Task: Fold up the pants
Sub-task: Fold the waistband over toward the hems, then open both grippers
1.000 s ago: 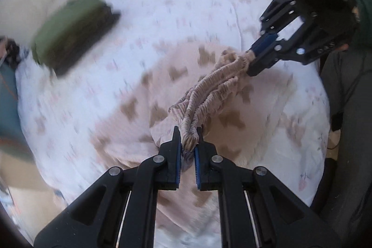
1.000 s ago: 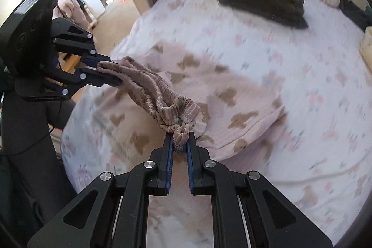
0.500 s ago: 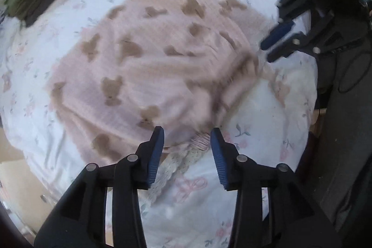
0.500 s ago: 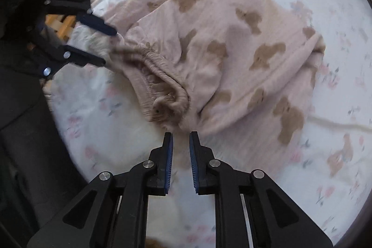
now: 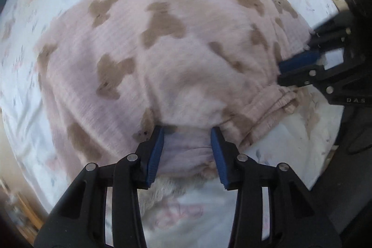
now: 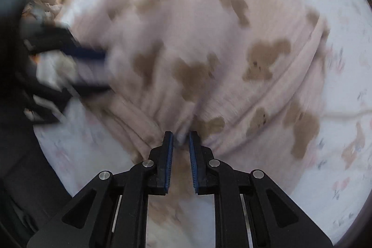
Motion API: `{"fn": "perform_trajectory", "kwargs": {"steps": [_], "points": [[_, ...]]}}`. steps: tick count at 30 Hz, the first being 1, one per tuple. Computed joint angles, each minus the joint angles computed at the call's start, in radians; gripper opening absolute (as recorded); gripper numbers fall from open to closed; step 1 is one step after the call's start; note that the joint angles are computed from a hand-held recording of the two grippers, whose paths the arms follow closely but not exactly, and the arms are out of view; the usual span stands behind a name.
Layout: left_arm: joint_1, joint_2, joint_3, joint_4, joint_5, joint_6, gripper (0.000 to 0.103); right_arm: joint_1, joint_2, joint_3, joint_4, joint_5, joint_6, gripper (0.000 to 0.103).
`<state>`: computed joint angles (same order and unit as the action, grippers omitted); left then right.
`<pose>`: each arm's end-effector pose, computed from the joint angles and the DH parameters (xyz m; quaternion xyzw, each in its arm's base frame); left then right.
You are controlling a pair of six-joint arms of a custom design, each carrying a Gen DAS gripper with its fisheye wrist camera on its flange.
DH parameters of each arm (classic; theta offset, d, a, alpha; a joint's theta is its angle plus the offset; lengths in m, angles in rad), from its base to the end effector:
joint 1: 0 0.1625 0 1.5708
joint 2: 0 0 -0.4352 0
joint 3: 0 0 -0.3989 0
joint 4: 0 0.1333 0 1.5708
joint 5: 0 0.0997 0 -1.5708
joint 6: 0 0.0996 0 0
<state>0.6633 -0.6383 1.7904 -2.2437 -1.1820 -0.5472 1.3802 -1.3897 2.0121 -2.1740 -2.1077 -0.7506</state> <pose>-0.3341 -0.4782 -0.0704 0.2159 0.9295 0.0491 0.2950 -0.0140 -0.5071 0.2705 0.2689 -0.9259 -0.1285 0.2322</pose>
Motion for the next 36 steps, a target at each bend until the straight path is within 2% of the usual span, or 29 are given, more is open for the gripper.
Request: {"fn": "perform_trajectory", "kwargs": {"steps": [2, 5, 7, 8, 10, 13, 16, 18, 20, 21, 22, 23, 24, 27, 29, 31, 32, 33, 34, 36], "points": [[0.008, -0.034, 0.013, -0.001, 0.002, -0.058, 0.038, -0.005, -0.024, -0.037, 0.026, 0.053, 0.029, 0.013], [0.002, -0.087, 0.054, -0.092, 0.095, -0.121, 0.038, -0.026, -0.048, -0.086, -0.044, 0.177, 0.087, 0.015], [0.010, -0.108, 0.070, -0.131, 0.185, -0.196, 0.038, -0.044, -0.037, -0.120, -0.137, 0.238, 0.174, 0.023], [0.025, -0.119, 0.076, -0.143, 0.207, -0.245, 0.038, -0.057, -0.028, -0.142, -0.143, 0.268, 0.220, 0.032], [0.064, -0.144, 0.096, -0.206, 0.219, -0.341, 0.038, -0.083, 0.007, -0.200, -0.139, 0.320, 0.314, 0.035], [0.116, -0.162, 0.120, -0.288, 0.232, -0.441, 0.037, -0.104, 0.071, -0.281, -0.104, 0.358, 0.381, 0.035], [0.153, -0.157, 0.130, -0.386, 0.174, -0.472, 0.035, -0.118, 0.124, -0.327, -0.091, 0.399, 0.419, 0.035], [0.166, -0.141, 0.124, -0.419, 0.154, -0.446, 0.035, -0.128, 0.134, -0.341, -0.087, 0.380, 0.400, 0.035], [0.167, -0.116, 0.095, -0.382, 0.172, -0.401, 0.022, -0.120, 0.161, -0.340, -0.103, 0.341, 0.390, 0.035], [0.166, -0.107, 0.086, -0.381, 0.171, -0.387, 0.003, -0.118, 0.168, -0.340, -0.104, 0.335, 0.371, 0.030], [0.166, -0.102, 0.076, -0.368, 0.174, -0.372, 0.002, -0.114, 0.166, -0.337, -0.110, 0.333, 0.351, 0.025], [0.169, -0.110, 0.062, -0.343, 0.183, -0.357, 0.001, -0.103, 0.159, -0.332, -0.112, 0.318, 0.322, 0.002], [0.161, -0.116, 0.061, -0.331, 0.197, -0.349, 0.000, -0.098, 0.153, -0.325, -0.130, 0.310, 0.305, 0.000], [0.158, -0.119, 0.037, -0.296, 0.230, -0.353, 0.001, -0.091, 0.148, -0.325, -0.200, 0.289, 0.276, 0.000], [0.169, -0.117, 0.026, -0.261, 0.244, -0.379, 0.001, -0.099, 0.160, -0.344, -0.178, 0.285, 0.296, 0.000], [0.183, -0.123, 0.014, -0.192, 0.234, -0.442, 0.004, -0.096, 0.183, -0.366, -0.123, 0.242, 0.316, 0.005], [0.188, -0.123, 0.006, -0.168, 0.224, -0.469, 0.008, -0.091, 0.182, -0.362, -0.132, 0.225, 0.312, 0.006], [0.191, -0.131, 0.000, -0.131, 0.218, -0.502, 0.018, -0.086, 0.178, -0.356, -0.146, 0.213, 0.300, 0.008], [0.182, -0.140, 0.004, -0.112, 0.244, -0.522, 0.019, -0.075, 0.170, -0.344, -0.179, 0.196, 0.282, 0.010], [0.126, -0.159, 0.029, -0.091, 0.385, -0.553, 0.016, -0.051, 0.150, -0.311, -0.272, 0.160, 0.249, 0.013]]}}
